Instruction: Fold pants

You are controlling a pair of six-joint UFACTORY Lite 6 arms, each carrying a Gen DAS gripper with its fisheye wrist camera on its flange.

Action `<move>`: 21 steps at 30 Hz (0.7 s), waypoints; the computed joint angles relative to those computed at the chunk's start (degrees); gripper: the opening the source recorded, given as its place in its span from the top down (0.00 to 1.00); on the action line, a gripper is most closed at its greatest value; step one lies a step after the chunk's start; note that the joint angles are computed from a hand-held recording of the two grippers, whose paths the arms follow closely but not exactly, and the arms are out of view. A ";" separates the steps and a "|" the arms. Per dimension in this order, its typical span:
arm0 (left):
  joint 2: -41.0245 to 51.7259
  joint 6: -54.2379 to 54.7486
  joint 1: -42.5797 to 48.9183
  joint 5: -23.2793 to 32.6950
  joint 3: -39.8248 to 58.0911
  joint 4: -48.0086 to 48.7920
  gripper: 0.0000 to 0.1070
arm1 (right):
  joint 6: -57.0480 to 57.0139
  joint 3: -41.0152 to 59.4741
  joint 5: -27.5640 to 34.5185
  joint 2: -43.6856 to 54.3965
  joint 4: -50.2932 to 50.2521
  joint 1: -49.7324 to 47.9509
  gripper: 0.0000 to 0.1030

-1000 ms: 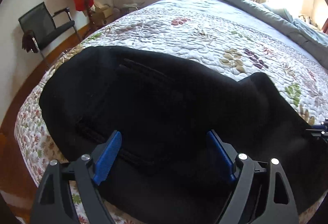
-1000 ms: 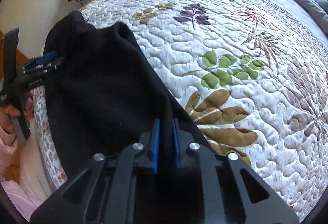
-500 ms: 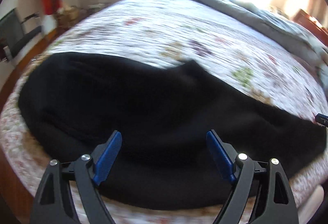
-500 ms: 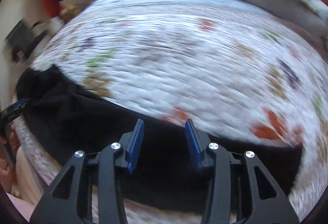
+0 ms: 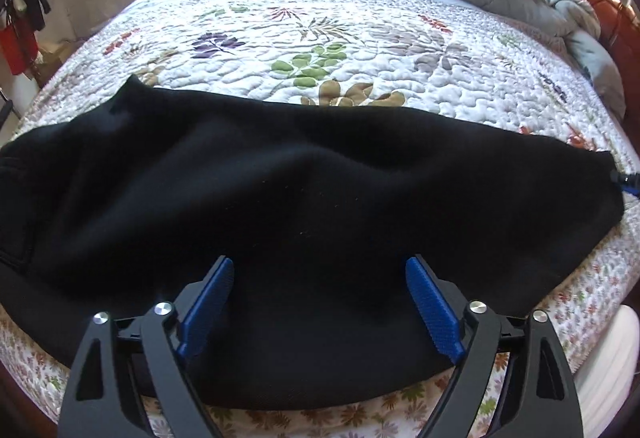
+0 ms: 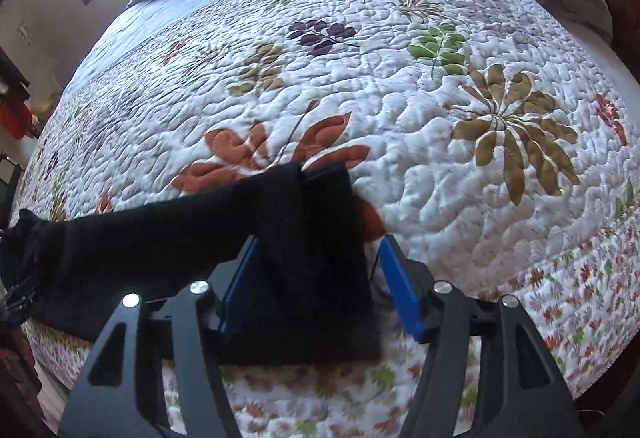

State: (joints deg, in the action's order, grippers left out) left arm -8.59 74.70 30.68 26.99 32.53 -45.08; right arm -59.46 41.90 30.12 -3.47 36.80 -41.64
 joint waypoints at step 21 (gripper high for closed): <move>-4.98 -6.70 -8.75 -5.82 -4.09 0.05 0.12 | -7.15 0.27 3.60 -2.71 5.41 -5.41 0.85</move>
State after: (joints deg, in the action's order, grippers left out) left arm -13.57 68.00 21.93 21.17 28.44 -45.03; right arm -66.62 42.17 33.72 -6.17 42.21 -47.04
